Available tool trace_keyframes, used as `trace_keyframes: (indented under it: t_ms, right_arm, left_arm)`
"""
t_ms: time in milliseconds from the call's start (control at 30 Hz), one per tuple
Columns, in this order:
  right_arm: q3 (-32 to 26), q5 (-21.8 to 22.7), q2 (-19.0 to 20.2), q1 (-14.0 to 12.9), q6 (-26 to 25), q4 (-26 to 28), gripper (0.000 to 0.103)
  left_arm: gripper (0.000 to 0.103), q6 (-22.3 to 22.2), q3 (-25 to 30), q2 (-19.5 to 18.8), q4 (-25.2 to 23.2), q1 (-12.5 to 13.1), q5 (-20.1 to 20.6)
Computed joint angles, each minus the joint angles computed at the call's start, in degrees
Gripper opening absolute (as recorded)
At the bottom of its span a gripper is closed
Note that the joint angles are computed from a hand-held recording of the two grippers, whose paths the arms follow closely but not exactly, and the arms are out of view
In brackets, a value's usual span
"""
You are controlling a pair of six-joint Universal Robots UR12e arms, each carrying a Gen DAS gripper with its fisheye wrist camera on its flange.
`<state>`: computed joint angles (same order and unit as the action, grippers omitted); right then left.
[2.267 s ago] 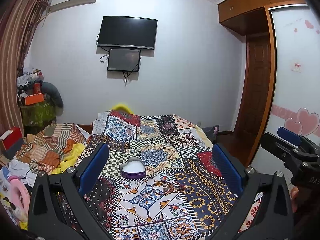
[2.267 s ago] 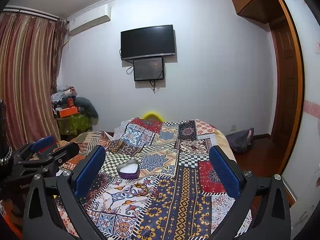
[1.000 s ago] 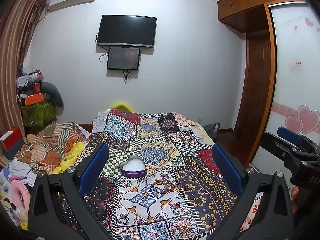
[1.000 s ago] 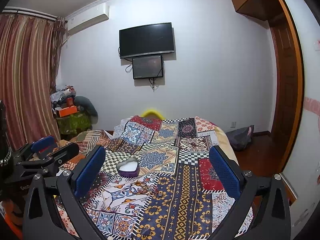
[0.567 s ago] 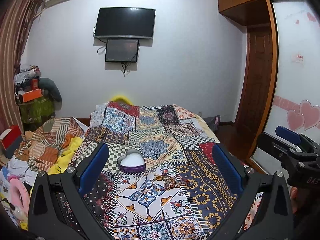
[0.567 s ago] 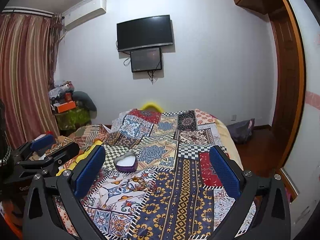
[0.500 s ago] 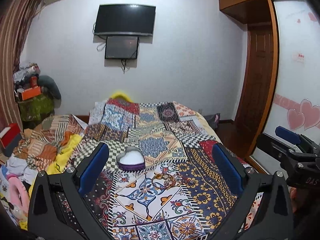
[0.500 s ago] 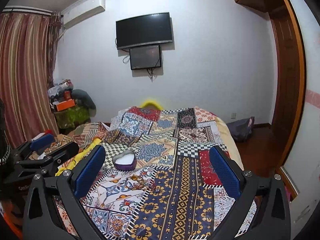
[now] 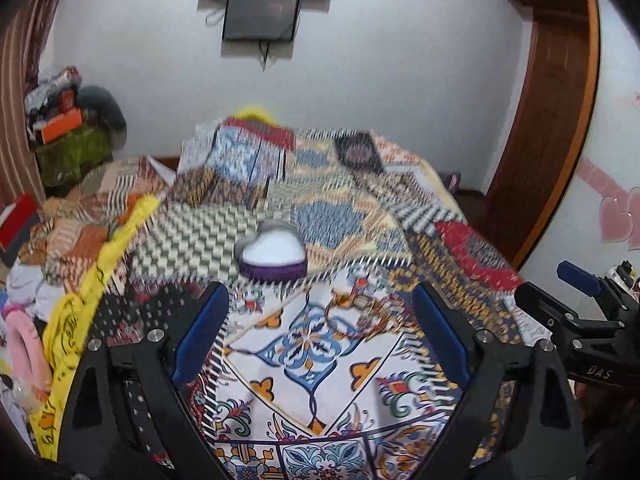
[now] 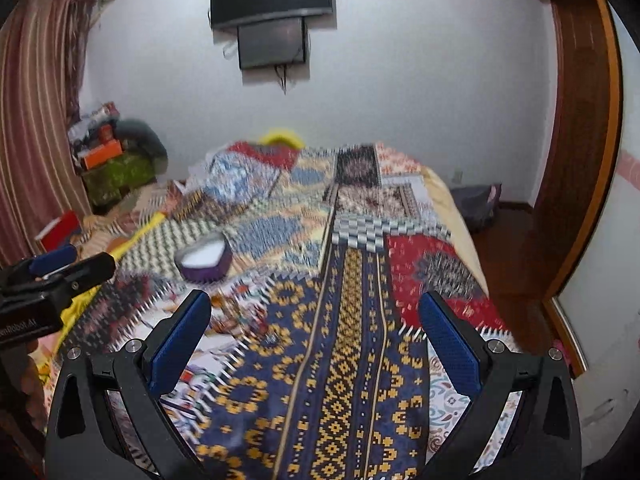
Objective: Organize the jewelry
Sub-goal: 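Move both tools down toward the jewelry pile beside the purple heart tin, then grasp a gold bangle with the left tool while the right tool grasps a small silver charm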
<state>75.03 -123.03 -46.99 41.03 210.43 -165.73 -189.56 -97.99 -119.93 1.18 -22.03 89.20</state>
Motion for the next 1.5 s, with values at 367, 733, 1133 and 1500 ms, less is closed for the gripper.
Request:
trace_keyframes:
  t_ms: [367, 733, 1133, 1500]
  right_arm:
    - [-1.2, 8.8, 1.3, -2.3, -0.3, 5.3, 0.103]
    - [-3.0, 15.1, 2.6, -3.7, -4.6, 7.1, 0.076]
    - [-4.4, 19.6, 3.6, -4.3, -8.4, 9.2, 0.044]
    - [-4.8, 20.9, 4.2, -4.2, -11.0, 7.7, 0.009]
  left_arm:
    - [0.061, -0.5, 3.8, -3.9, -11.8, 1.2, -6.6]
    - [0.042, 0.2, 7.2, -6.3, -14.9, 1.5, -8.3]
    - [0.03, -0.5, 10.8, -9.1, -16.5, 2.4, -12.5]
    - [0.003, -0.1, 10.2, -9.0, -13.3, 1.8, -10.8]
